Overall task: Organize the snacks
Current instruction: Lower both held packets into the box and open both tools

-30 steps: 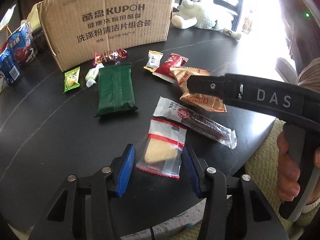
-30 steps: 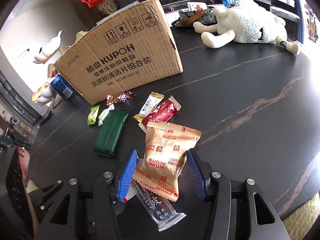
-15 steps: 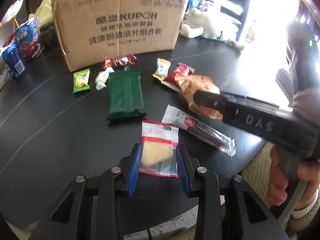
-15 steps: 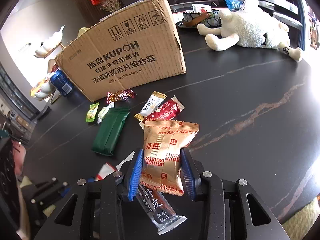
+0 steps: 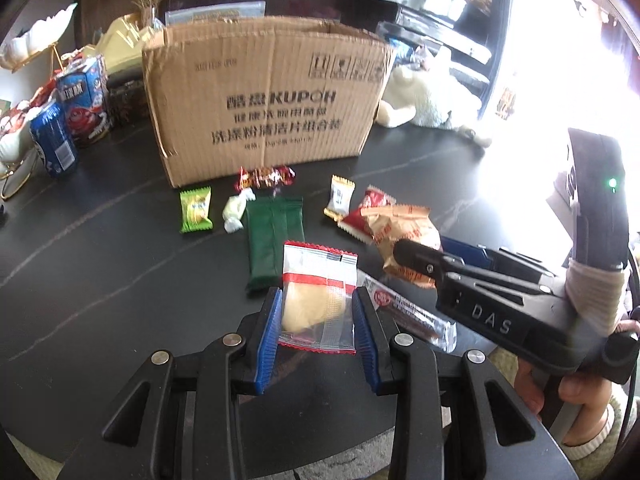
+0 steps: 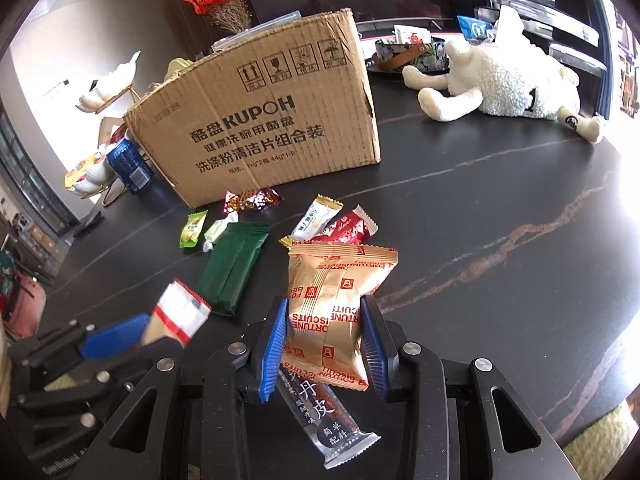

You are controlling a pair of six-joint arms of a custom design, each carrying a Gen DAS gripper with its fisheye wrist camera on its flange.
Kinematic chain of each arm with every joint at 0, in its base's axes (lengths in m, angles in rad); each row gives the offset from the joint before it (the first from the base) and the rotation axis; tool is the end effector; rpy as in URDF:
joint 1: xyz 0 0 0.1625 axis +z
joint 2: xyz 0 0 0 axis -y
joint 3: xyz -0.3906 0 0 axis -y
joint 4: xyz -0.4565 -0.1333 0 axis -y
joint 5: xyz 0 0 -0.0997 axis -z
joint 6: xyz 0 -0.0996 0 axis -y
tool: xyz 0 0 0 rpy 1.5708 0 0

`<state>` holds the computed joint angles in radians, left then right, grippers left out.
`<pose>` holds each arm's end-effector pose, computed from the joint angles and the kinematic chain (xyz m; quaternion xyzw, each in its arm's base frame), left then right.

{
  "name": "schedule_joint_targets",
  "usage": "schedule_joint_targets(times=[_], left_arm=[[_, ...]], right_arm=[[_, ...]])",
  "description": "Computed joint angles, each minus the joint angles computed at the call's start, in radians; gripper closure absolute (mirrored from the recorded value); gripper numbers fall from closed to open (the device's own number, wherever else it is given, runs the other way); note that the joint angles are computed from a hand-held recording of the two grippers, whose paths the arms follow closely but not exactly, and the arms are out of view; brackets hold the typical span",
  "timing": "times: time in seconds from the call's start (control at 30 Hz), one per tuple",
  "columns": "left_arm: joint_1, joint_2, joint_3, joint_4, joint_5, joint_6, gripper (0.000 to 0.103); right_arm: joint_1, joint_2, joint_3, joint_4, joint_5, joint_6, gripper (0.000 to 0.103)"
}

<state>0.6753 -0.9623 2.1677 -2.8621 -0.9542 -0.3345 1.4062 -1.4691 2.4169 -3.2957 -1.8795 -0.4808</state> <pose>-0.2652 -0.4570 -0.0158 0.2510 0.9184 -0.2083 0.2240 0.0290 -0.4545 0.1826 0.0865 -0.9122 0.3099 0.2537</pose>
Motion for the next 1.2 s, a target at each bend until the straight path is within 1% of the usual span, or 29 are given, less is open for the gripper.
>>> schedule_joint_targets(times=[0.3, 0.63, 1.0, 1.2], left_arm=[[-0.022, -0.035, 0.006, -0.052, 0.030, 0.035, 0.068], [-0.040, -0.069, -0.018, -0.120, 0.077, 0.100, 0.068], [-0.042, -0.081, -0.074, -0.174, 0.122, 0.182, 0.068], [-0.019, -0.066, -0.140, -0.172, 0.122, 0.211, 0.068]], right_arm=[[0.046, -0.033, 0.004, -0.010, -0.010, 0.000, 0.065], [0.131, -0.070, -0.022, -0.031, -0.004, -0.010, 0.065], [0.212, -0.031, -0.106, -0.068, 0.015, -0.015, 0.065], [0.241, 0.009, -0.177, -0.044, 0.020, -0.007, 0.065]])
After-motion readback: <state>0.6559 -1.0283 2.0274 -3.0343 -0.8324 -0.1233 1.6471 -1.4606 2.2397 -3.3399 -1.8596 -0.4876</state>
